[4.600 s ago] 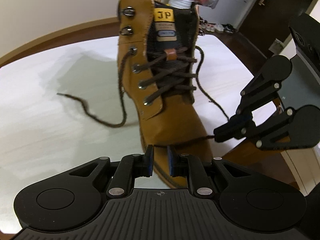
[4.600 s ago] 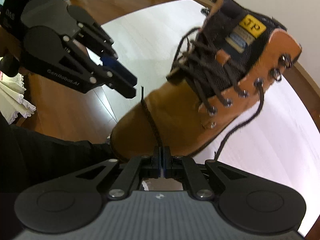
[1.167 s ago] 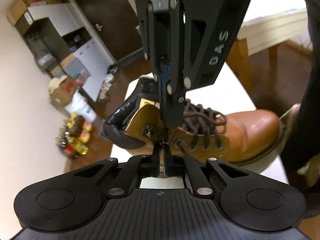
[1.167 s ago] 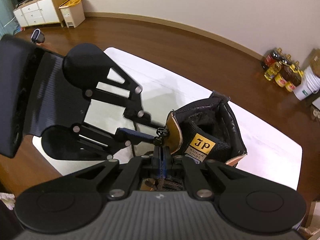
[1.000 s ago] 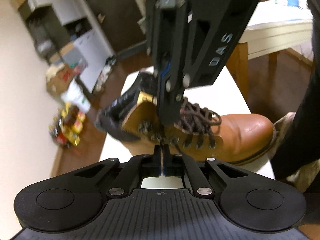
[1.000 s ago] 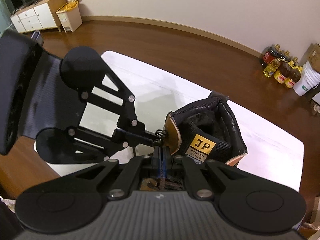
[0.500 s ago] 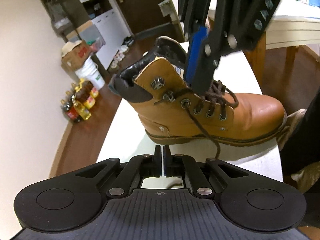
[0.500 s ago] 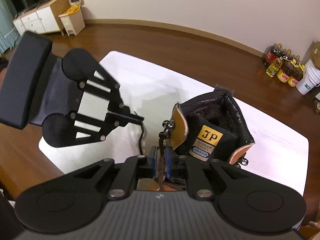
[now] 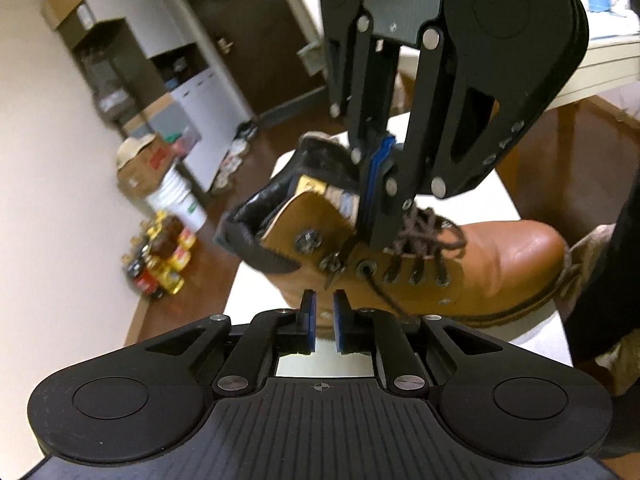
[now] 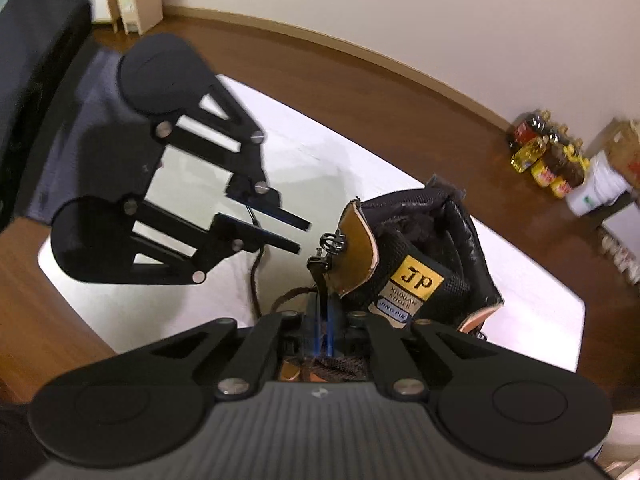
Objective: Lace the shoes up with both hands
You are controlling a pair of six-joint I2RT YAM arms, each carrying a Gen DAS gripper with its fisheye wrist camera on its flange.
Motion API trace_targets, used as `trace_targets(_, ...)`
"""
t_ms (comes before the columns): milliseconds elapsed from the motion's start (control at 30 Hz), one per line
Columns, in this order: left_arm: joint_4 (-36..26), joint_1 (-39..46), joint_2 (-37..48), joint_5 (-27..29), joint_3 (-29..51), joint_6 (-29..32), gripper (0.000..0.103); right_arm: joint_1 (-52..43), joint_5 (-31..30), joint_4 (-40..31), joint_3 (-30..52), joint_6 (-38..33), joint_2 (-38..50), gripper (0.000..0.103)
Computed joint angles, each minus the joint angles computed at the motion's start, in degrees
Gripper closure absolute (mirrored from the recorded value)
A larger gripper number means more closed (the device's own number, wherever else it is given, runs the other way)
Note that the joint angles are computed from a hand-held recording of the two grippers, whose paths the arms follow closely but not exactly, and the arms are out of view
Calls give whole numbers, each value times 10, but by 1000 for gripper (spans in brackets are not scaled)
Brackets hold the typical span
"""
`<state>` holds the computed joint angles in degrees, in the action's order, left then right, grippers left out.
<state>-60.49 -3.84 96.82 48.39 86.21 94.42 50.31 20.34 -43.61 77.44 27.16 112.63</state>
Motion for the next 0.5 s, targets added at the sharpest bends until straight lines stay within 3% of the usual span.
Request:
trace_targets(333, 24, -14, -4, 9, -28, 54, 91, 12, 44, -45, 47, -33, 37, 99)
trace_targets(500, 32, -21, -9, -1, -41, 61, 91, 15, 50, -67, 69, -11, 54, 99)
